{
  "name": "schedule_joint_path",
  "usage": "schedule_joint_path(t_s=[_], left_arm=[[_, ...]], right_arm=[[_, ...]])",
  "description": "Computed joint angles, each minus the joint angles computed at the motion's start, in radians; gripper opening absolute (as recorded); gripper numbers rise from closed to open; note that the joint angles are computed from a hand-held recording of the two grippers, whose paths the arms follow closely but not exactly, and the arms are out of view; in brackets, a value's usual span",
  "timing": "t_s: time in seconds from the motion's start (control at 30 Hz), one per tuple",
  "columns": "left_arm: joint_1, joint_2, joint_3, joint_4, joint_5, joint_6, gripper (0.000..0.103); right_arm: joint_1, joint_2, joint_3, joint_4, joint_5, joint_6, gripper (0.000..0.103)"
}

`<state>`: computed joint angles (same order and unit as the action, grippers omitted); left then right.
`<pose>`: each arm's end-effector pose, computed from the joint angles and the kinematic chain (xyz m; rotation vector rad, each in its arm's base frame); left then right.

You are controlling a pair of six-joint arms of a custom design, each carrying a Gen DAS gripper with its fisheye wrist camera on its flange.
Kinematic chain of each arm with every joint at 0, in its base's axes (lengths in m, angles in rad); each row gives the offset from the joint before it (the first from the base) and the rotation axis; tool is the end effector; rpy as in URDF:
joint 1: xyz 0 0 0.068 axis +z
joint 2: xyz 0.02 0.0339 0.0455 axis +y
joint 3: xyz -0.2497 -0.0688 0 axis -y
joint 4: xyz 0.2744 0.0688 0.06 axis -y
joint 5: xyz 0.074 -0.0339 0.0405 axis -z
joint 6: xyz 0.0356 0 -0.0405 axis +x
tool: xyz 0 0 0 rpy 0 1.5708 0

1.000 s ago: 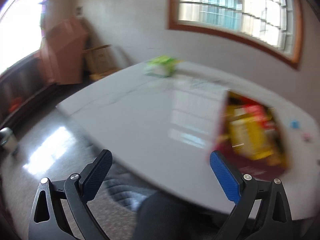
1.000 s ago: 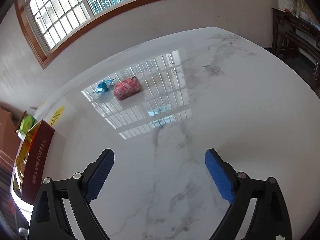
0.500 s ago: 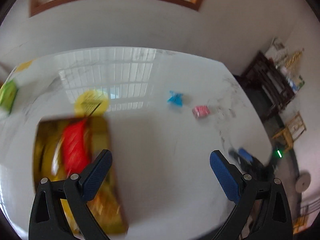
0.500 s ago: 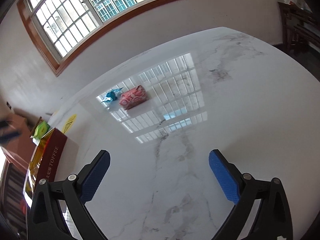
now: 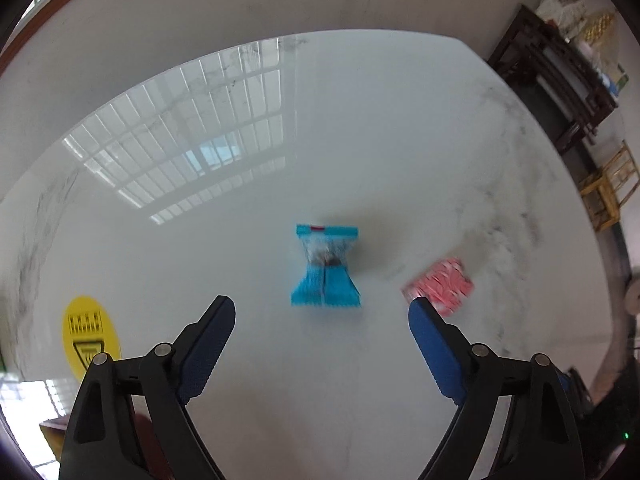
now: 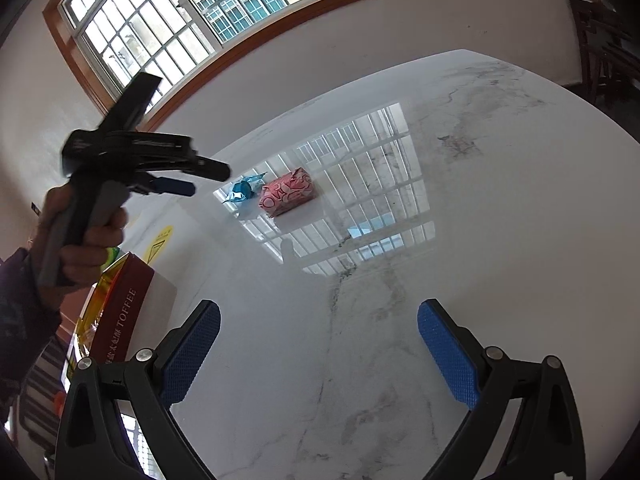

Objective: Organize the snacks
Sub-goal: 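Grasp the blue wrapped candy with the left gripper while the right gripper grasps the pink candy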

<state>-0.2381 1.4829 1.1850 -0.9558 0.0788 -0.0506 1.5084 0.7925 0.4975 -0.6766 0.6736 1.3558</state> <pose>0.3027 -0.0763 0.2350 0.2831 2.8198 -0.1757 0.0335 0.1804 0.1849 0.0738 2.3469 0.6012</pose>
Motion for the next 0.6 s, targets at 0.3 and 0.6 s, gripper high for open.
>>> schedule_joint_path(t_s=[0.3,0.6], left_arm=[[-0.031,0.122,0.029,0.050,-0.049,-0.007,0.037],[-0.021,0.076,-0.062,0.133,-0.019,-0.052,0.030]], right_arm=[[0.003,0.002,0.001,-0.002,0.004,0.006,0.098],[0.002,0.013,0.008,-0.001,0.007,0.014,0.098]])
